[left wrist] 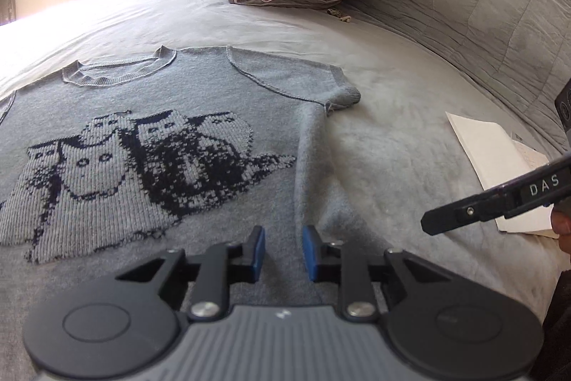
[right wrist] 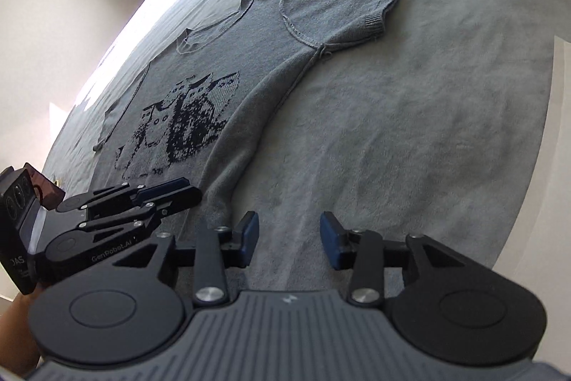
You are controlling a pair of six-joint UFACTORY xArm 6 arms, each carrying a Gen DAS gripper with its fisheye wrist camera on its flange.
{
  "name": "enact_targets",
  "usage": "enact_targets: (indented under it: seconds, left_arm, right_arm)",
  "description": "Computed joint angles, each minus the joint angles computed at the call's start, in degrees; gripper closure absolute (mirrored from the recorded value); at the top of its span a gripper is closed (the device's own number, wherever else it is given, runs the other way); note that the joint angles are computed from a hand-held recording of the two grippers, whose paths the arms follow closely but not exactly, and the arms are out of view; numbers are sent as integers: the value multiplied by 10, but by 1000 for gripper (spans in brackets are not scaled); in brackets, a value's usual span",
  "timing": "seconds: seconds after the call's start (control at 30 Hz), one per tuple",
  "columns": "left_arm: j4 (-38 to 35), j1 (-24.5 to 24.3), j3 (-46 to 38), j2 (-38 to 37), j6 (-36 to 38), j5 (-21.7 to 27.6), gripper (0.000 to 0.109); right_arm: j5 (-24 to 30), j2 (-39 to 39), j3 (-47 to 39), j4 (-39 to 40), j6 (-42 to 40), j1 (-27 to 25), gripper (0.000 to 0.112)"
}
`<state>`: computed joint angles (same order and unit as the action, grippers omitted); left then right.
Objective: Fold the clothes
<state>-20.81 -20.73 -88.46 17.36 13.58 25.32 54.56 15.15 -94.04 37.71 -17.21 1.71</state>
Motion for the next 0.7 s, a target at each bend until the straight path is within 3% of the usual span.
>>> enact_targets:
  seconds: [0.23, 0.4, 0.5, 0.57, 0.7]
  left_arm:
    - [-125, -1, 99, -90, 68, -32, 85]
    - [-155, -5, 121, -117, 85, -32, 85]
    - [-158, -11, 135, -133, 94, -33, 85]
    - [-156, -13, 145, -143, 99, -33, 85]
    - [-145, -13, 165, -162, 101, -27, 84]
  right_arm:
    - [-29, -104, 134, 32, -1, 14, 70]
    - [-54, -155, 201, 16, 9, 32, 71]
    - [-60, -179, 232, 28, 9, 35, 83]
    - [-69, -192, 249, 31, 8, 36, 102]
    - [-109, -234, 290, 46, -2, 45, 105]
